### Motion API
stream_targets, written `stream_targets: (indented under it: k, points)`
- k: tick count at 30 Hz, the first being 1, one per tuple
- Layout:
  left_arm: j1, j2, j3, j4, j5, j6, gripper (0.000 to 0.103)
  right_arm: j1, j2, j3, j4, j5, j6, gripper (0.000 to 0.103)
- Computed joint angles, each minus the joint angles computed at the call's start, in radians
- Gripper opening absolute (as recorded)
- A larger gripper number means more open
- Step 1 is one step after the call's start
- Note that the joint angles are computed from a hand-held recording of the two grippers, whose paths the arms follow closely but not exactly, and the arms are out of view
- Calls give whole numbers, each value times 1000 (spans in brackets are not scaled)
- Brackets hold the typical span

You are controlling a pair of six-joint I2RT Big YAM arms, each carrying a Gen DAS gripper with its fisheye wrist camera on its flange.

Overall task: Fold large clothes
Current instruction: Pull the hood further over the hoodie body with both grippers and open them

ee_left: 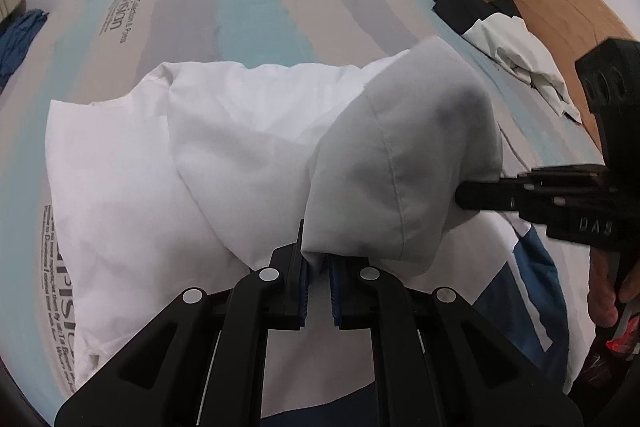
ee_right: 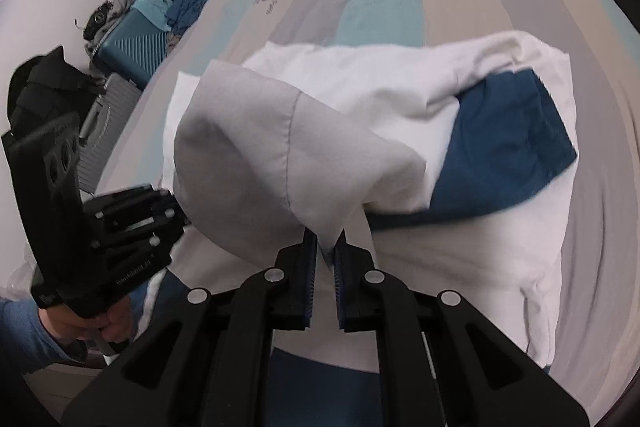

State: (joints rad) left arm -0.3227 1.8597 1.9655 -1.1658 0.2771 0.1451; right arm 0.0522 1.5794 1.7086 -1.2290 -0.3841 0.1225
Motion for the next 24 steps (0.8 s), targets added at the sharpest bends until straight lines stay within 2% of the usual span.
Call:
stream_targets:
  k: [10, 17, 24]
  points:
    - [-4, -40, -101, 30, -36, -5, 8, 46, -49, -88, -4, 57, 24, 7]
    - [7, -15, -85, -13, -57, 17, 8, 69, -48, -112, -13, 72, 47, 7]
    - [3, -15, -106, -7, -75, 6, 10, 86, -39, -115, -16, 104, 102, 7]
